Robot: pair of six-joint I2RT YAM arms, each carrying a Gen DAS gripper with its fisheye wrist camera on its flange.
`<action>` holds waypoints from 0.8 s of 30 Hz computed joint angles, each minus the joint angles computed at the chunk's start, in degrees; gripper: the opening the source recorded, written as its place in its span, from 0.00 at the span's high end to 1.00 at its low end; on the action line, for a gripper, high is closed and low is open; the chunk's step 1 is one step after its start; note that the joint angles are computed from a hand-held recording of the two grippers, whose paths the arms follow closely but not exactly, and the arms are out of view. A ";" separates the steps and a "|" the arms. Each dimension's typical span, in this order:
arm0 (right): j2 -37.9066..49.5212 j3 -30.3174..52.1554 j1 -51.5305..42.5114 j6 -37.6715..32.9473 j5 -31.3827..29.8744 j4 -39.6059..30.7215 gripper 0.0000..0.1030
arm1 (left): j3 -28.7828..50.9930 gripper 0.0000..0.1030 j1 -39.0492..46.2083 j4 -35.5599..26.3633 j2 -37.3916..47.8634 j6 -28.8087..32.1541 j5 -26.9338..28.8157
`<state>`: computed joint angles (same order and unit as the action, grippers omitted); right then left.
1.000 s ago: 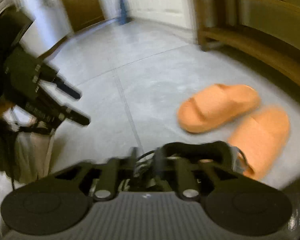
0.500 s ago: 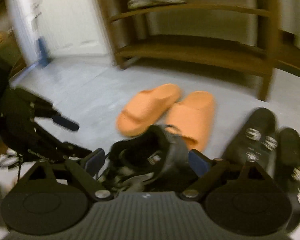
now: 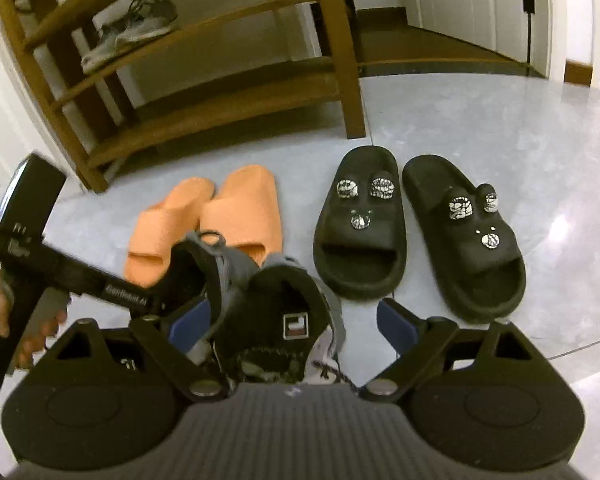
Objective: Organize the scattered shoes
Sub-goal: 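Lower the sneaker beside its pair and open the right gripper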
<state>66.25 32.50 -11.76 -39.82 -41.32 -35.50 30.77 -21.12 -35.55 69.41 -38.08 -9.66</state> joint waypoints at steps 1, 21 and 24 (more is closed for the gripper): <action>-1.02 -0.78 -0.02 -1.21 0.58 -0.67 0.11 | -0.05 0.79 -0.68 0.00 0.09 -0.12 -0.63; 0.45 -2.90 -0.47 -5.38 4.56 -2.50 0.11 | -5.51 0.83 -2.47 -5.10 -6.74 -16.60 7.88; 1.04 -4.00 0.75 -5.65 5.29 -0.09 0.11 | -4.67 0.83 -1.49 -2.67 -4.07 -16.08 7.70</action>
